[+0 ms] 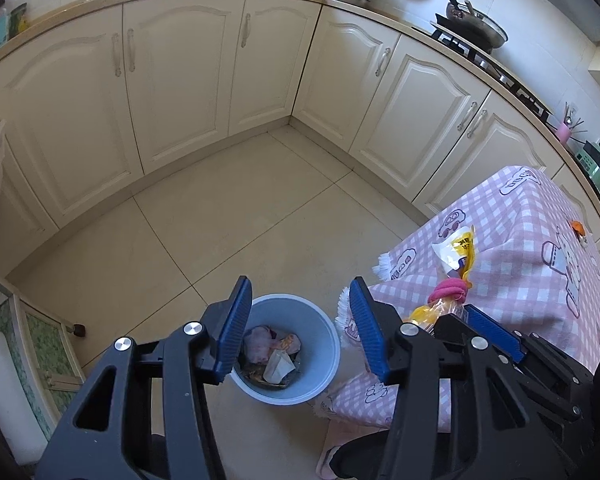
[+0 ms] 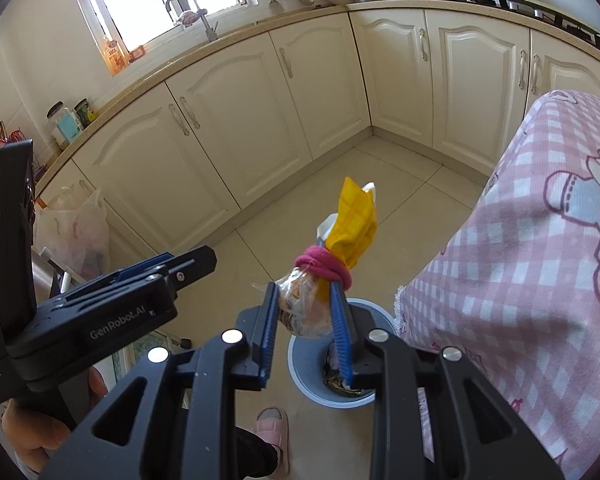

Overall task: Collect trash
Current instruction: 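Carry both items over the blue bucket and open both tools to drop them, then move both open tools back to the table toward the orange and wrapper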

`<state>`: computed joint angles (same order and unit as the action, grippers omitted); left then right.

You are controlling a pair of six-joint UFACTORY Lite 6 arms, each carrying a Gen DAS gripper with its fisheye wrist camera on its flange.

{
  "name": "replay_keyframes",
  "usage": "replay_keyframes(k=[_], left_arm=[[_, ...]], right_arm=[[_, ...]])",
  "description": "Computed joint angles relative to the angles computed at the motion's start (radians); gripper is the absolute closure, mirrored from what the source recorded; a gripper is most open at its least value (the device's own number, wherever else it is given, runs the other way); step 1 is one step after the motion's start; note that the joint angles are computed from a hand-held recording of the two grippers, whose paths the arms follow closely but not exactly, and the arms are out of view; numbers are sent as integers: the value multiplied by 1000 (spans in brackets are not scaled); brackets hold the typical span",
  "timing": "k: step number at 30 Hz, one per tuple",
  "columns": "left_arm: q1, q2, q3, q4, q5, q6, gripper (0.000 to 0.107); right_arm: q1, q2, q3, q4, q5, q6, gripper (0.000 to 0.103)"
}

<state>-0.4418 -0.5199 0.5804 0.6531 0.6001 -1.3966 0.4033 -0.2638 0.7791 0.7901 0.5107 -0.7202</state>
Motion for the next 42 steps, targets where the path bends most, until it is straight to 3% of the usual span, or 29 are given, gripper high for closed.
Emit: replay_keyframes(k=[10,15,25,31,34,37,42], left_arm=[[48,-58,-32,-21,1,29,55],[55,-62,-25,-32,-1,43,55],[-86,-3,70,25,48,-49,55],[-247,142,267,100,116,-121,54],[-310,250,402,137,138,-133,46],[-359,394,579,146,156,-97,46],[-404,678,937,89,161,53,46]], right_arm=[[21,61,39,54,-20,-30,75],[19,92,60,48,-50,-9,60],[-92,-30,42,7,21,-24,60],[-337,-112,103,63,204,-146,59],[-494,-111,156,99,304,-231,58],[-701,-55,259,143,426,-337,58],[-955,126,463,179,536,-444,57]])
